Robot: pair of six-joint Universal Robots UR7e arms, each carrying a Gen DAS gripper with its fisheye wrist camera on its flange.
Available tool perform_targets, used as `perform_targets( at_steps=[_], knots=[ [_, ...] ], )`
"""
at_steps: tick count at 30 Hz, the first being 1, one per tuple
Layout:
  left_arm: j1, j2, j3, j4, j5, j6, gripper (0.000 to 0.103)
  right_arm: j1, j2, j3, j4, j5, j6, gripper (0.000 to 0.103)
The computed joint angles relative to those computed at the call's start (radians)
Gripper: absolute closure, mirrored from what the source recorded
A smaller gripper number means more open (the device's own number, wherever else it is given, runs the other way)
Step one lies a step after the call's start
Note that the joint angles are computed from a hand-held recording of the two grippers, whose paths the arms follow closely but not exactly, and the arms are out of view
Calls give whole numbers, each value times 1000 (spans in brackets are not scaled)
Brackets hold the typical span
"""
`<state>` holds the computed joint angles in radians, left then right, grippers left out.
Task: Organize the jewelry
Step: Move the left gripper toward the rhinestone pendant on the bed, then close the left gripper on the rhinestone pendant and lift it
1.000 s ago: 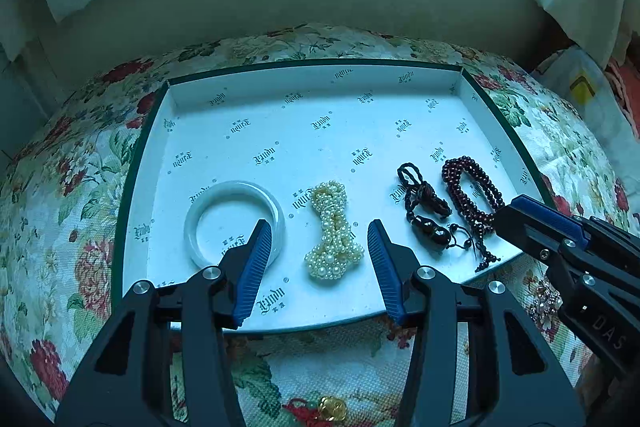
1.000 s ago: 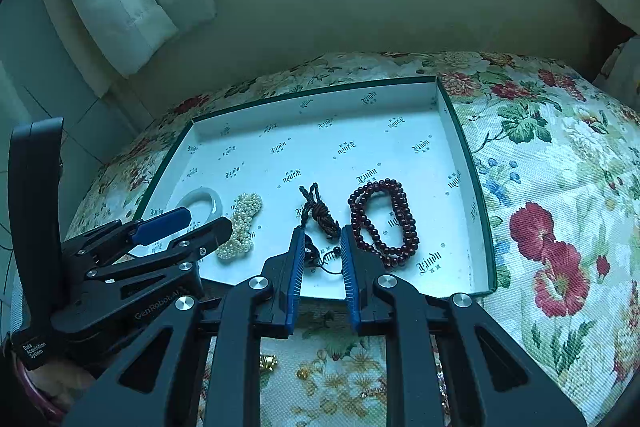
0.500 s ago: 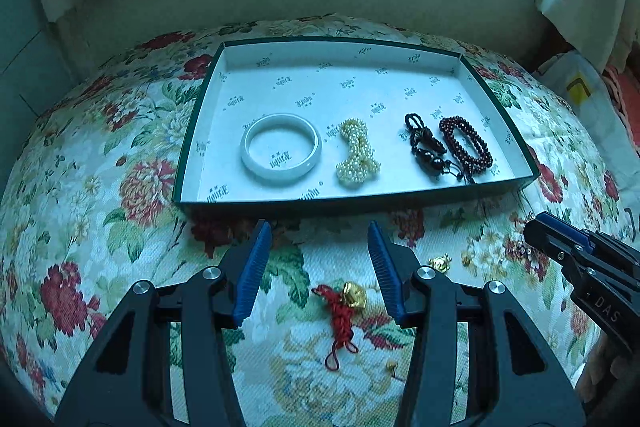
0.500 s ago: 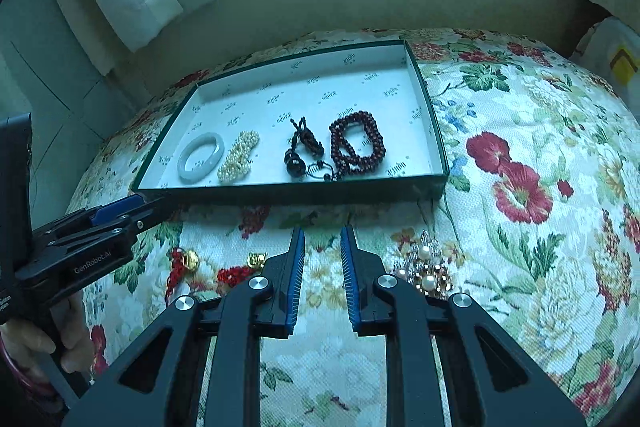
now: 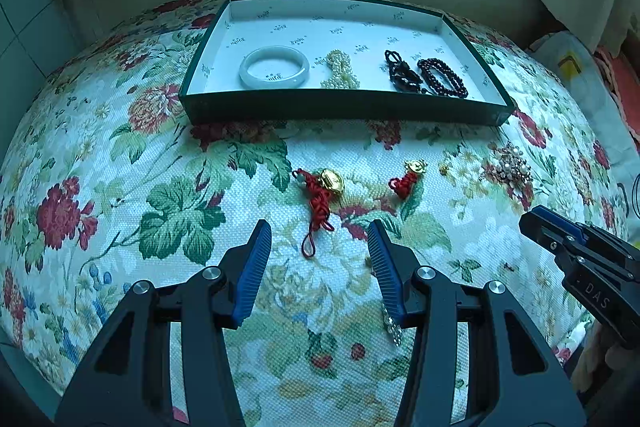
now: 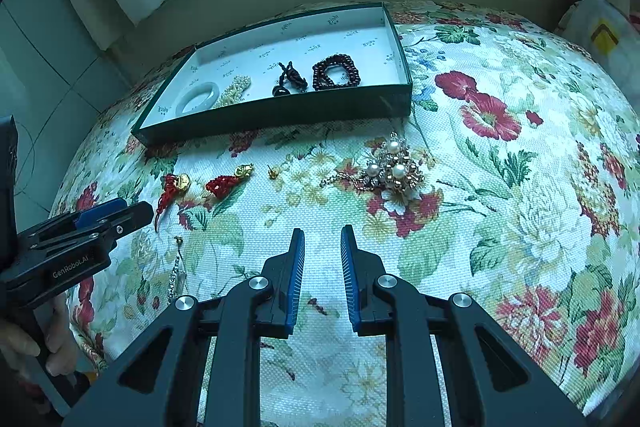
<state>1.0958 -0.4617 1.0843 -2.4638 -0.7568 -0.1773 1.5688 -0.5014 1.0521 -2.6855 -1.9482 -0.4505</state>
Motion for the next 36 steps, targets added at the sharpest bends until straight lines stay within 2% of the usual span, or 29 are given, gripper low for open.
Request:
perform_targets(
  at_steps=[9,15,26,29,31,32,34,36],
  knots=[
    [-25,-30,96,-13,-16,-25,53,-12,-48,92,-52,-12,1,84],
    [-34,-19,103,-3,-35,-29,53,-19,-75,142,-73,-11,9,84],
    [-30,3,96,10,-23,-27,55,-21,-92,169,-90,-5,14,84],
    [-29,2,98,3,-22,-18,67,-20,-91,169,-88,-5,13,84],
    [-29,1,101,-1,-21,-11,79,-20,-91,170,-88,-5,12,84],
    [-29,0,102,-2,-21,-6,80,-20,-91,170,-88,-6,12,84],
    [-29,-1,105,-1,-21,3,91,-20,-91,170,-89,-6,13,84],
    [-30,-2,107,-4,-20,10,91,-20,-90,170,-88,-6,13,84]
  ],
)
